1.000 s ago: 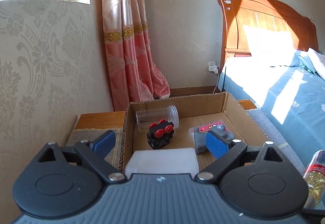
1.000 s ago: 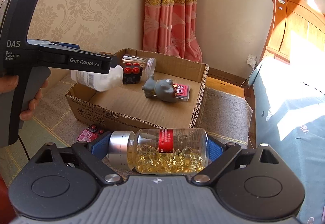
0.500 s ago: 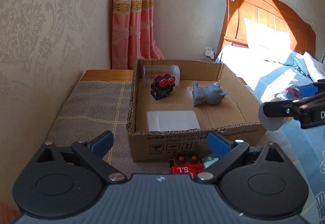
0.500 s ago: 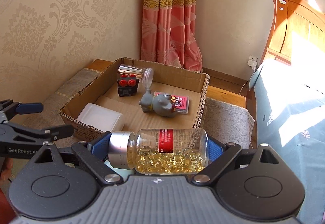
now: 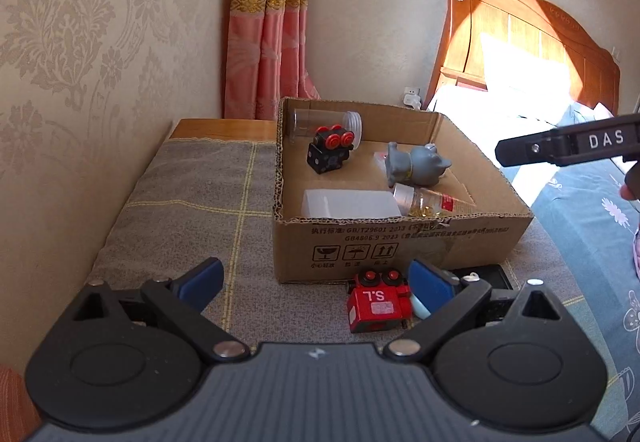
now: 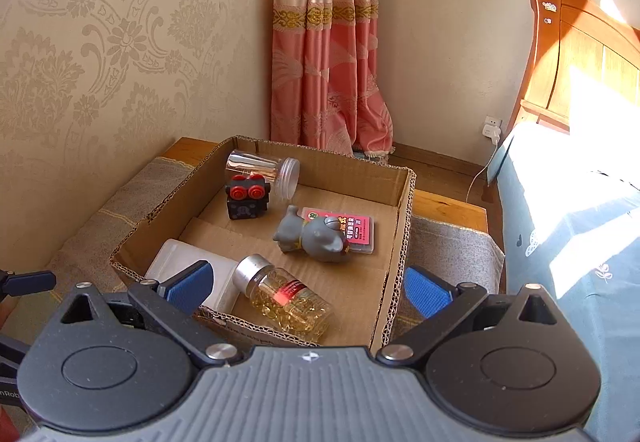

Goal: Organize rigid objects
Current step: 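Grasp the black oval pad with the left gripper while the right gripper approaches the black timer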

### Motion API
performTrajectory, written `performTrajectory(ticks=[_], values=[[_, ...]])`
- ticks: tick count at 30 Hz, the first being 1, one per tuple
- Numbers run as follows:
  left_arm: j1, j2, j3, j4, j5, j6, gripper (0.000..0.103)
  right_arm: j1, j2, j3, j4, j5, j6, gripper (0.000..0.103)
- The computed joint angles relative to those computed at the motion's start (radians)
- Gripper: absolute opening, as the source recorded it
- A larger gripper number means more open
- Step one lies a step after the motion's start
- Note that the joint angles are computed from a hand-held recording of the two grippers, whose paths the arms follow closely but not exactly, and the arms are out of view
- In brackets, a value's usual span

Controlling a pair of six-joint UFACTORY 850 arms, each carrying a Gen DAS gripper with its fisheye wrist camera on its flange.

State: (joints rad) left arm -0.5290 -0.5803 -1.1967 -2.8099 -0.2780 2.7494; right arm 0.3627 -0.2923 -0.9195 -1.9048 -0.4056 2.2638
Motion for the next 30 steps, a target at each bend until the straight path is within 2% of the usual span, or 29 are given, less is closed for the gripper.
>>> performTrajectory(ticks=[5,10,14,23,27,30], values=[[0.001,0.013,0.021,-0.07,-0.007,0.072,0.098,0.027,0.011,0.035,0.083,-0.036,-0.037,0.103],[0.003,0.025,0.04,-0.14,0.0,0.14,0.098,0.039,0.014,0.083,0.051,-0.034,0.088,0.103],[0.002,0.031,0.055,-0.218,0.005,0.229,0.098,0.055,-0.027,0.104,0.052,-0.054,0.171,0.103],[0.008,0.027,0.069,-0.187,0.03,0.195,0.098,0.085,-0.148,0.097,0.071,-0.052,0.278,0.103],[0.007,0.022,0.068,-0.158,0.045,0.169,0.098,0.091,-0.184,0.075,0.11,-0.073,0.243,0.103],[0.003,0.017,0.065,-0.145,0.058,0.166,0.098,0.094,-0.201,0.069,0.07,-0.106,0.278,0.103]])
